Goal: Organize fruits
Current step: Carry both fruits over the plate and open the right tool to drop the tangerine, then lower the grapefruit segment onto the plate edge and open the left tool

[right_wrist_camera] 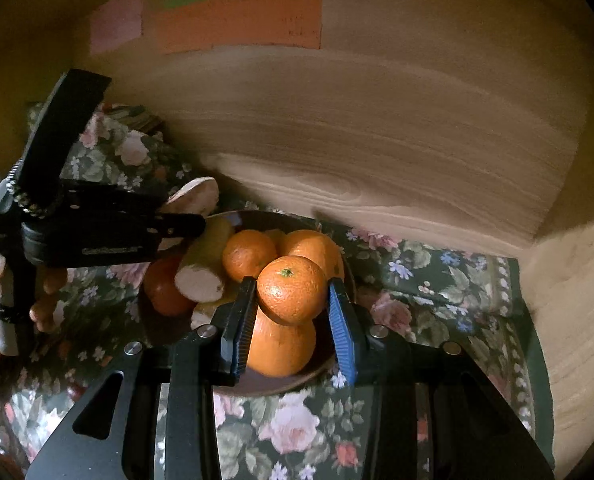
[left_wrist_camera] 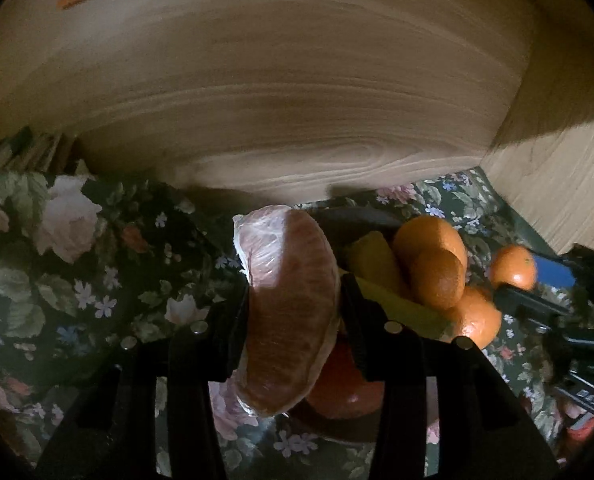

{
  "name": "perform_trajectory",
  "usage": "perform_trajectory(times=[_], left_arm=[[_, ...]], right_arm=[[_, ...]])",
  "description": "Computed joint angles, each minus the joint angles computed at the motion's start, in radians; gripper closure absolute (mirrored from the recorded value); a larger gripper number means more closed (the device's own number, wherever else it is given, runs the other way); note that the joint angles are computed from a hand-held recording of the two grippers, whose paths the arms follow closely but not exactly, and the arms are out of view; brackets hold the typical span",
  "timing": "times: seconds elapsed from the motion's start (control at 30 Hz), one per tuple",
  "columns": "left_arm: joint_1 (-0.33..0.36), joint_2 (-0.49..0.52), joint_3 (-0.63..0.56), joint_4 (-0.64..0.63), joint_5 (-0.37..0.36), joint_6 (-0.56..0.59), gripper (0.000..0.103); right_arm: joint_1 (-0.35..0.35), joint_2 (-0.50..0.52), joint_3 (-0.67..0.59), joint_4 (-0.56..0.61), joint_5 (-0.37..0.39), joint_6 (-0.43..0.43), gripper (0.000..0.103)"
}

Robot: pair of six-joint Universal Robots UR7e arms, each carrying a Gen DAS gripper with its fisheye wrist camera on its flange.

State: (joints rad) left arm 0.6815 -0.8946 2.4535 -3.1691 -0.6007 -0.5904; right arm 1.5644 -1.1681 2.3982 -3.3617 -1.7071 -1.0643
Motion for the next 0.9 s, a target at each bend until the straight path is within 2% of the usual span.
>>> perform_trajectory(times=[0.23, 0.43, 0.53, 0.6, 0.7, 0.77, 0.87, 0.9], left_arm=[[0.012, -0.014, -0.006, 0.033, -0.008, -0.011, 0.056], [-0.012, -0.014, -0.003, 0.056, -0.002, -0.013, 0.053], [-0.029, -0.020, 0.000, 0.088, 0.007, -0.030, 0.053], [-0.041, -0.025, 0.006, 0.101, 0.011, -0.045, 0.053], [-0.068, -0.049, 0.029, 0.137, 0.039, -0.080, 0.053], [-0.077, -0.061, 0.043, 0.164, 0.058, -0.101, 0.048], [-0.069, -0.088, 0.053, 0.272, 0.081, -0.164, 0.048], [-0.062, -0.088, 0.055, 0.273, 0.076, -0.167, 0.048]], right_arm=[[0.011, 0.057, -0.043, 0.018, -0.028, 0.018, 0.070], [0.018, 0.064, -0.045, 0.007, -0.042, 0.017, 0.070], [0.020, 0.065, -0.046, 0.004, -0.053, 0.021, 0.061], [0.015, 0.051, -0.039, 0.007, -0.041, 0.025, 0.050], [0.008, 0.024, -0.029, 0.020, -0.027, 0.022, 0.050], [0.003, 0.001, -0.018, 0.027, -0.015, 0.021, 0.049], [-0.009, -0.035, 0.003, 0.028, 0.008, 0.016, 0.045], [-0.012, -0.042, 0.008, 0.025, 0.012, 0.012, 0.044]])
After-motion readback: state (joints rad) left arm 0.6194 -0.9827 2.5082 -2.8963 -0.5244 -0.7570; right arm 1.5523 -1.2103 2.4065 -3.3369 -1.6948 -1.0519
